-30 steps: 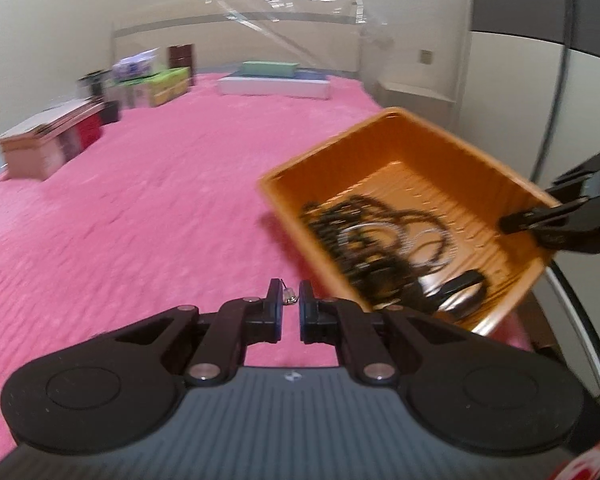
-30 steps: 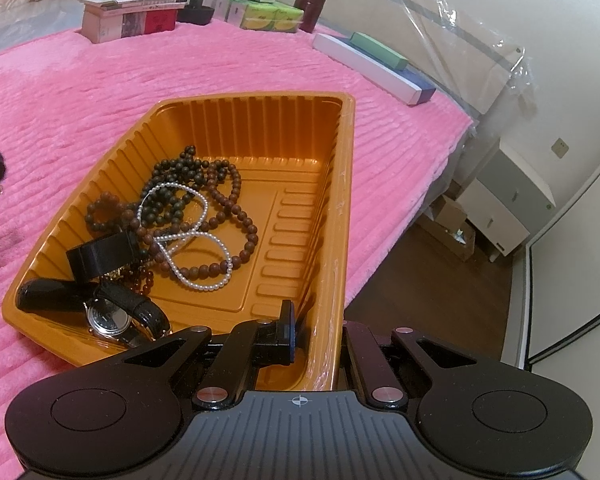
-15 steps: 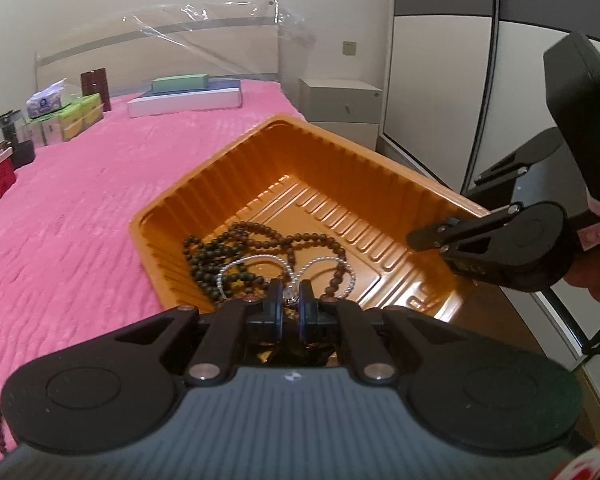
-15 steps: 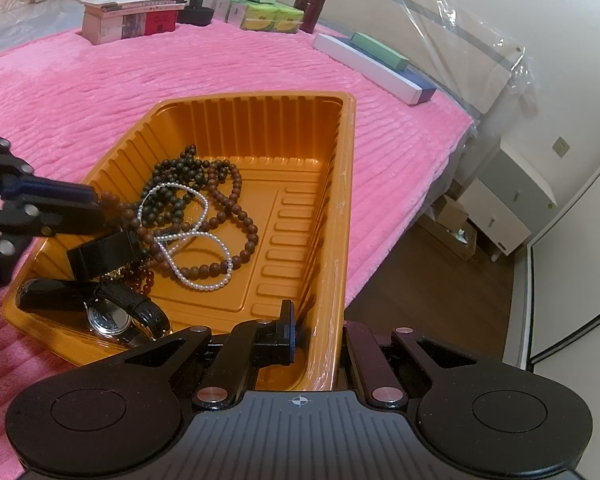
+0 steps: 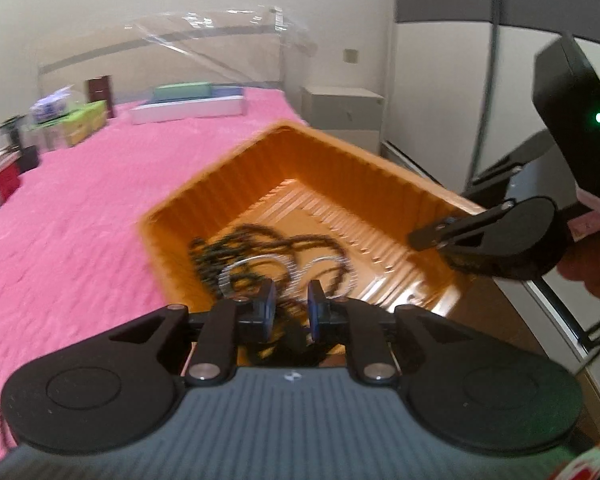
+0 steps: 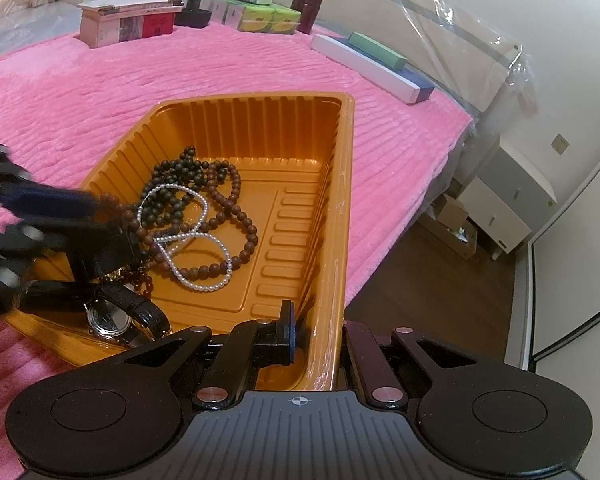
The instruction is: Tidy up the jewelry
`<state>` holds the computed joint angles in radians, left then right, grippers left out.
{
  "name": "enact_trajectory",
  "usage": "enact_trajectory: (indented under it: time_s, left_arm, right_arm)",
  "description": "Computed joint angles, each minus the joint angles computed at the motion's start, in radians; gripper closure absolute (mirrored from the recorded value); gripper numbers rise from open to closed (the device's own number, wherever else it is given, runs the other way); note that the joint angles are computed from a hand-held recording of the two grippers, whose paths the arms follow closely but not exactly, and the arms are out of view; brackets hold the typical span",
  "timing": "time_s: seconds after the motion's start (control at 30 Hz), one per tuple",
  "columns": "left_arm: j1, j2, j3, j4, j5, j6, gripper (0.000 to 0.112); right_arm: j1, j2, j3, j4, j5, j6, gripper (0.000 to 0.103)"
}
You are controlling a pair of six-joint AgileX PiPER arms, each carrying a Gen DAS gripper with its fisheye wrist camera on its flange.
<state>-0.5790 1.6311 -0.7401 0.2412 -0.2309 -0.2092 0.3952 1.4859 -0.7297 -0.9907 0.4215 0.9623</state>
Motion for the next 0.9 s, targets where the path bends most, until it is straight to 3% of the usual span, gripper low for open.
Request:
enact_trajectory:
  time_s: [0.27, 0.43, 0.57, 0.73, 0.9]
  left_arm:
    - [0.190, -0.149, 0.247, -0.431, -0.040, 0.406, 0.097]
    - [0.318, -0.123, 0.279, -0.331, -0.048, 0.322, 0.097]
    - [0.339, -0.048, 0.223, -0.241, -0.040, 0.231, 0.096]
    - [0.289, 0.040, 0.169, -0.509, -0.085, 0.472, 0.083]
    - [0.278, 0.093, 0.136, -0.535, -0.109, 0.536, 0.082]
  right_arm:
    - [0.003, 0.003, -0.001, -0.007, 0.002, 0.011, 0.098]
    - [0.004, 0.002, -0.001, -0.003, 0.004, 0.006, 0.098]
    - [0.006, 0.000, 0.001, -0.008, 0.005, 0.011, 0.098]
    - [0.004, 0.001, -0.001, 0.003, 0.004, 0.002, 0.097]
    - [0.004, 0.002, -0.003, 0.004, 0.006, 0.000, 0.097]
